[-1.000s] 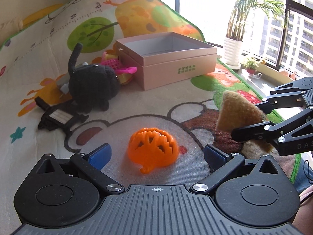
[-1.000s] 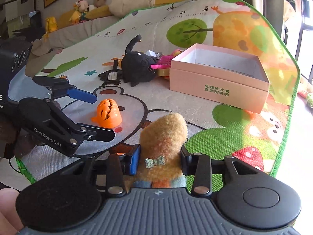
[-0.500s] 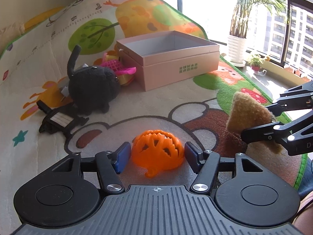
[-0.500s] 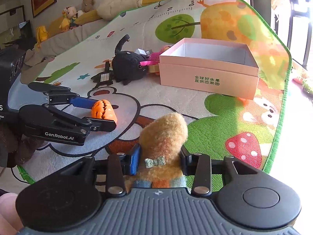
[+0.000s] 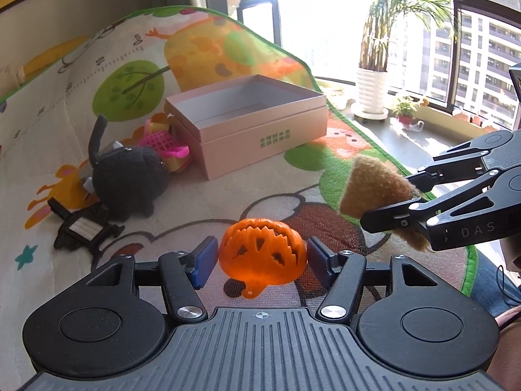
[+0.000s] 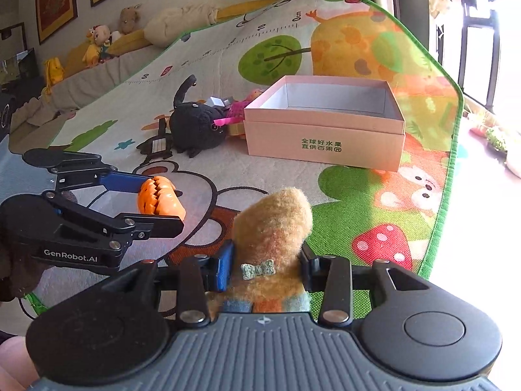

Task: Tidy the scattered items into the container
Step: 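Carry the pumpkin in the left gripper and plush in the right over the pink box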

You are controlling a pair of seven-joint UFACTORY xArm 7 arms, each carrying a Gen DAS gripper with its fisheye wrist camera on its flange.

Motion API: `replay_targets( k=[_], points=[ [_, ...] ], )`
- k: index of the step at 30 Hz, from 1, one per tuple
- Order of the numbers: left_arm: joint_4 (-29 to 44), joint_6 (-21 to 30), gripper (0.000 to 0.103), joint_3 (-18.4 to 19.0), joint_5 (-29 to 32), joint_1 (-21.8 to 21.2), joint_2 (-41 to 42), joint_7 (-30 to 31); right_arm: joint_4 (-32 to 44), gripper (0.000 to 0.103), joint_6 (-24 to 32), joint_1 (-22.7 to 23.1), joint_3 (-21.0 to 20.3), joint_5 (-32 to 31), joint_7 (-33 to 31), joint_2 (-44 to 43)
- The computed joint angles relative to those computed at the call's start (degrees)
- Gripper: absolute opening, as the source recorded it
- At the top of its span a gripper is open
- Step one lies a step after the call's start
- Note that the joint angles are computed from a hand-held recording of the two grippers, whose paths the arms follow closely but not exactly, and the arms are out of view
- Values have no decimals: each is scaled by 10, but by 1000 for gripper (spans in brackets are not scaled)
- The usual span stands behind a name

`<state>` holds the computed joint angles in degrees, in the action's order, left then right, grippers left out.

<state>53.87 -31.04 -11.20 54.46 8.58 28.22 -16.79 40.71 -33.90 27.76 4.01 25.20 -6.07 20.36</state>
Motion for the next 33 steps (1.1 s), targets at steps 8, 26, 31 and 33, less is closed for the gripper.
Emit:
replay_targets(
  k=[8,26,31,33],
  points=[
    [41,67,66,-37,44,14,8,-34,-4,40,-20,-3,-1,14,10,8],
    [147,145,66,-206,26,114,85,58,23,41,-8,-51,-4,-58,52,4],
    [237,156,66,-206,-14,77,142,118,48,41,24,-65,-13,-72,40,2],
    [283,176,66,-225,-28,73,176,138,67,41,46,-82,-15,-89,46,3]
  ],
)
